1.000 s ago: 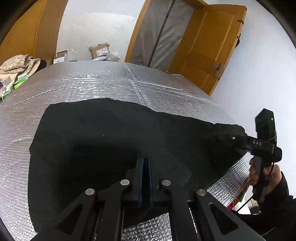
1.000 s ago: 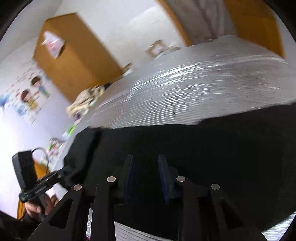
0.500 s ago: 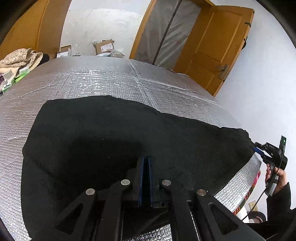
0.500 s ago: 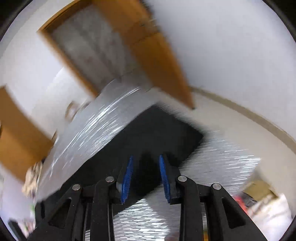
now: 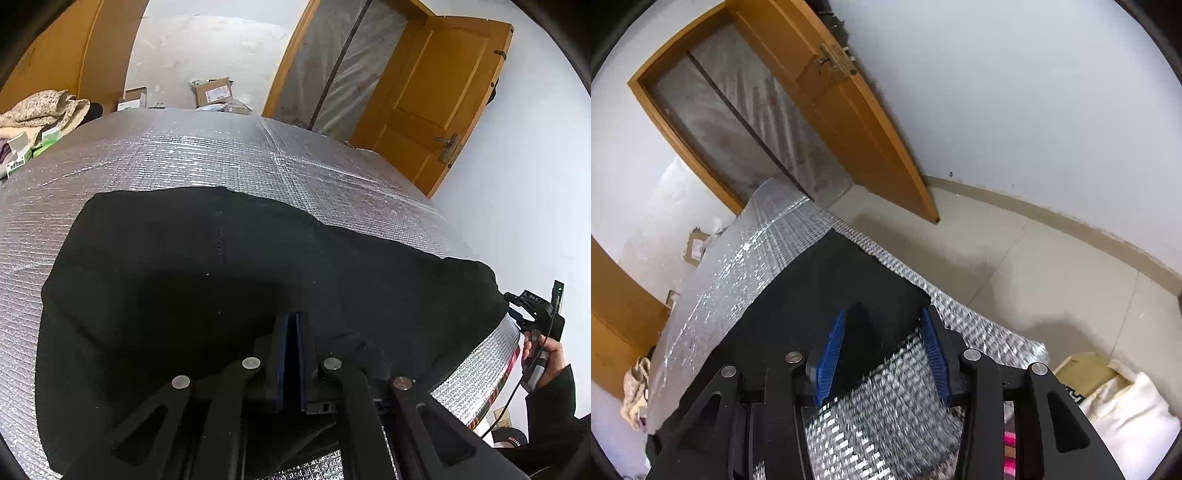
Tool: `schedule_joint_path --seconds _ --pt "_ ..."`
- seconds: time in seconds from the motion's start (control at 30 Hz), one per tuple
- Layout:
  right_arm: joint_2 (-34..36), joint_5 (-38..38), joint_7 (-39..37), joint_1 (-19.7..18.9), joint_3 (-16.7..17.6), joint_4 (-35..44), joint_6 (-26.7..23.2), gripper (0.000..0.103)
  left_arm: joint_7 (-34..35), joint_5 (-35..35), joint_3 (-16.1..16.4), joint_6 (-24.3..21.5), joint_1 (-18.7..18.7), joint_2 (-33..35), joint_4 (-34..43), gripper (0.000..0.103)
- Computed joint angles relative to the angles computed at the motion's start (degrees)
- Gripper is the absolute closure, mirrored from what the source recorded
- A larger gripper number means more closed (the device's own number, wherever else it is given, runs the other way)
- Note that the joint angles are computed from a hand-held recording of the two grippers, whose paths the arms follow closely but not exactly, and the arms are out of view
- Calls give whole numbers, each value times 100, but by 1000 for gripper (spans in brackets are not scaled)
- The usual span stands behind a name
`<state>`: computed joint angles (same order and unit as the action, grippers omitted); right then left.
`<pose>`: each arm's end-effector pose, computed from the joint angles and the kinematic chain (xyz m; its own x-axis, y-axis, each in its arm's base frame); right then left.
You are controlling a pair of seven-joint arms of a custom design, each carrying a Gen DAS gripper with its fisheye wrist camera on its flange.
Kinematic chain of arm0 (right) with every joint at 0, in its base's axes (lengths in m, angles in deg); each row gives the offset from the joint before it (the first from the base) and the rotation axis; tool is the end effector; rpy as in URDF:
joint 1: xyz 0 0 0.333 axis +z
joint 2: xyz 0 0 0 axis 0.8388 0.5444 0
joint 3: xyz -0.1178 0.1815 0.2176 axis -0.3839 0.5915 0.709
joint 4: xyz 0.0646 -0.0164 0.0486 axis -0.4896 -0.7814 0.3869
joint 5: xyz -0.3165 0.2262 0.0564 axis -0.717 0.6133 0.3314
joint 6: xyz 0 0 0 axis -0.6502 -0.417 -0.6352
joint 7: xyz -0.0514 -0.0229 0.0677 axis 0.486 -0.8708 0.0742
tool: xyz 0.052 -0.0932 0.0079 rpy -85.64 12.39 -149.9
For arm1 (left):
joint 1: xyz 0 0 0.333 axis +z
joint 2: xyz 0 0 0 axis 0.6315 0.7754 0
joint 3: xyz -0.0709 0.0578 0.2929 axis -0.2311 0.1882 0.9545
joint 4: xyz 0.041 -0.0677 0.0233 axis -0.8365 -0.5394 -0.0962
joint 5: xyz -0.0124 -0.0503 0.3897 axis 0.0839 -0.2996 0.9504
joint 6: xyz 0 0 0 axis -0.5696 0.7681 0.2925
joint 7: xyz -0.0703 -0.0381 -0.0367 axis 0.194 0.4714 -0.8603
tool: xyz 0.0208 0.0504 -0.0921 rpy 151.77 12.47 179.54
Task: Fold clothes
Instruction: 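Move the right gripper around to the sweatshirt's end edge, then grasp a corner of the black sweatshirt with the right gripper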
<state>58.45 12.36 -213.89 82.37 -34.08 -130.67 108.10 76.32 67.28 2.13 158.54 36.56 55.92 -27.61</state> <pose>0.6013 0.2720 0.4628 -0.6678 -0.5838 -0.4618 -0.2645 0.7660 -0.5859 0.7602 -0.1806 0.5224 -0.4057 -0.8482 0.3405 -0.7440 0.0901 -0.6621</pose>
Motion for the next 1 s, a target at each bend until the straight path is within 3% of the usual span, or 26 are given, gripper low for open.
schedule_joint_path --seconds 0.33,0.4,0.47,0.5,0.77,1.0 --pt "124 251 60 -21 -62 98 70 56 7 -26 -15 -48 18 67 99 99" --pt "116 187 94 -36 -96 66 215 66 -7 -28 -13 -32 14 56 81 99" --pt "67 47 230 -33 -134 -4 331 93 12 -54 -27 -22 38 38 45 99" --pt "40 -49 315 -32 -149 -41 394 94 16 -60 -28 -21 43 32 36 99" --pt "-125 -1082 940 -66 -162 -69 1075 96 -2 -18 0 -60 17 22 56 99" --pt "185 -1597 763 -24 -148 675 1900 96 -76 35 33 -5 -10 -52 -28 99"
